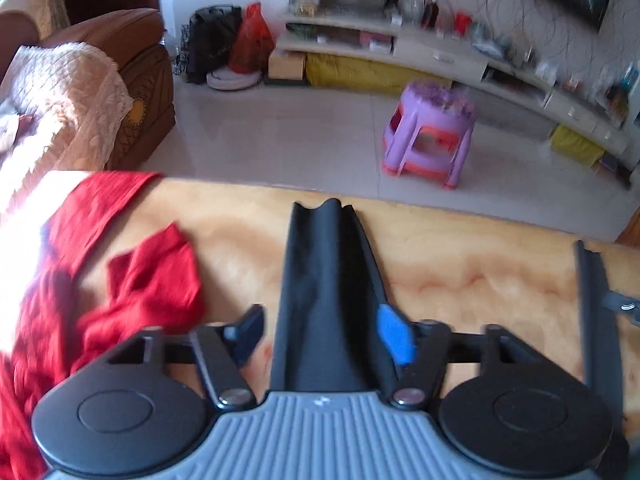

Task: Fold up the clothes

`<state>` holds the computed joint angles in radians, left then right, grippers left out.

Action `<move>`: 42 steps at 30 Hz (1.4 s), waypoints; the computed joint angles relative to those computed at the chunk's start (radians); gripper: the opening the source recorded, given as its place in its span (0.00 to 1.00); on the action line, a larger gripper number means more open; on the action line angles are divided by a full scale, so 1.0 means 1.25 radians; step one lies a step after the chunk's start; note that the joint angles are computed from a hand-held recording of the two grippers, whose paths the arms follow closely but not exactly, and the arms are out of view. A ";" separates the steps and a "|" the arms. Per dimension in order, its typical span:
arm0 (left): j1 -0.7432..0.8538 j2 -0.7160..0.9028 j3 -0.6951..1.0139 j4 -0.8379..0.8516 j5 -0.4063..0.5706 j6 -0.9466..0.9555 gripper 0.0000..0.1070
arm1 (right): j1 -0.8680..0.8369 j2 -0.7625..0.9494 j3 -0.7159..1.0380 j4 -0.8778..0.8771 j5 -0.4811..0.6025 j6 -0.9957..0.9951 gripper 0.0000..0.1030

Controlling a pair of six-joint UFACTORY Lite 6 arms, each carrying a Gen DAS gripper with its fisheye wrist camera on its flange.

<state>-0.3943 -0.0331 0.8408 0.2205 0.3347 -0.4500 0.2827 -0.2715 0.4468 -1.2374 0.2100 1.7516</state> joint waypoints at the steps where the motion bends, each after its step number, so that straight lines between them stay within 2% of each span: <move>1: -0.004 -0.039 -0.050 0.075 -0.002 -0.069 0.70 | 0.033 0.030 0.022 0.026 -0.021 -0.010 0.63; 3: 0.004 -0.099 -0.132 0.136 -0.001 -0.120 0.70 | 0.133 0.143 0.119 0.043 -0.004 0.013 0.63; 4: 0.018 -0.110 -0.162 0.117 -0.007 -0.102 0.70 | 0.179 0.209 0.182 0.056 0.011 0.013 0.63; 6: 0.044 -0.136 -0.211 0.050 -0.029 -0.031 0.70 | 0.251 0.338 0.323 0.144 0.037 -0.066 0.63; 10: 0.043 -0.173 -0.283 0.146 -0.060 -0.097 0.70 | 0.338 0.568 0.612 0.317 0.100 -0.253 0.63; 13: 0.070 -0.179 -0.307 0.034 -0.079 0.021 0.70 | 0.375 0.690 0.778 0.399 0.150 -0.338 0.63; 16: 0.074 -0.205 -0.337 -0.004 -0.073 0.067 0.70 | 0.396 0.808 0.925 0.439 0.240 -0.414 0.63; 17: 0.078 -0.221 -0.349 -0.030 -0.073 0.106 0.70 | 0.410 0.834 0.954 0.414 0.283 -0.416 0.68; 20: 0.110 -0.268 -0.379 -0.145 -0.059 0.259 0.71 | 0.432 0.849 0.958 0.323 0.375 -0.329 0.76; 22: 0.133 -0.292 -0.394 -0.214 -0.050 0.349 0.72 | 0.407 0.828 0.923 0.323 0.365 -0.280 0.76; 26: 0.142 -0.290 -0.391 -0.244 -0.041 0.402 0.73 | 0.406 0.811 0.908 0.287 0.400 -0.174 0.76; 29: 0.135 -0.292 -0.393 -0.216 -0.040 0.367 0.75 | 0.401 0.801 0.914 0.284 0.333 -0.141 0.76; 32: 0.125 -0.289 -0.392 -0.194 -0.043 0.340 0.77 | 0.401 0.865 1.006 0.382 0.315 -0.278 0.76; 34: 0.117 -0.286 -0.389 -0.182 -0.040 0.322 0.79 | 0.405 0.931 1.098 0.426 0.384 -0.355 0.76; 36: 0.114 -0.283 -0.388 -0.179 -0.042 0.314 0.79 | 0.410 0.957 1.128 0.391 0.454 -0.330 0.77; 42: 0.107 -0.289 -0.397 -0.188 -0.049 0.331 0.84 | 0.360 0.911 1.045 0.357 0.427 -0.206 0.78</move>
